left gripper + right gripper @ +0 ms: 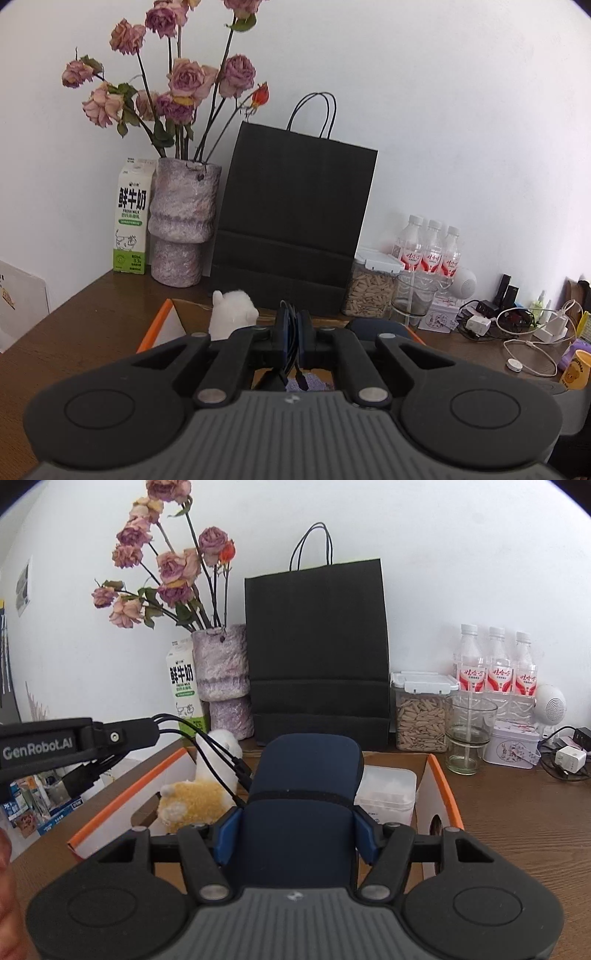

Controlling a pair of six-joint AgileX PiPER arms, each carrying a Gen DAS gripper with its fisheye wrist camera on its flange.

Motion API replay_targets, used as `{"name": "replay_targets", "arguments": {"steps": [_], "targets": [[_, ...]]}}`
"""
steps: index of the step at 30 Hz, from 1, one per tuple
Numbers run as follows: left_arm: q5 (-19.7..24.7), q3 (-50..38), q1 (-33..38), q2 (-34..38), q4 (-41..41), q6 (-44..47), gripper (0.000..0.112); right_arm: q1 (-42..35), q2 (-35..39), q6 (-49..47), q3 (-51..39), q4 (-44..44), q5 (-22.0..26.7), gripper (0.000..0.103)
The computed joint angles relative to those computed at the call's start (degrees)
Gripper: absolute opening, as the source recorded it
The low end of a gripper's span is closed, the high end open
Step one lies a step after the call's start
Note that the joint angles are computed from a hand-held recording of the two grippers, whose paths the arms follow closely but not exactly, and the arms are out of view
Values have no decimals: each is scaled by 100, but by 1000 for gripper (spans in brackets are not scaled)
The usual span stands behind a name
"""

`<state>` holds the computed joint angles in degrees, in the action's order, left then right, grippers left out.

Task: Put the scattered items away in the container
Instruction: 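Carry the black cable and navy case over the box with both grippers, then open both grippers to drop the cable and navy case into the box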

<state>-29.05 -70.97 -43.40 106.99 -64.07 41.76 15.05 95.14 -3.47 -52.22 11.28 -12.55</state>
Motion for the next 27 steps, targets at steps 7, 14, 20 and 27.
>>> {"name": "replay_targets", "arguments": {"steps": [7, 14, 20, 27], "targets": [[193, -144, 152, 446, -192, 259, 5, 25, 339, -371, -2, 178, -260, 61], [-62, -210, 37, 540, -497, 678, 5, 155, 357, -954, 67, 626, -316, 61], [-705, -149, -214, 548, -723, 969, 56, 138, 256, -803, 277, 621, -622, 69], [-2090, 346, -728, 456, -53, 322, 103, 417, 36, -1682, 648, 1678, -1210, 103]]}}
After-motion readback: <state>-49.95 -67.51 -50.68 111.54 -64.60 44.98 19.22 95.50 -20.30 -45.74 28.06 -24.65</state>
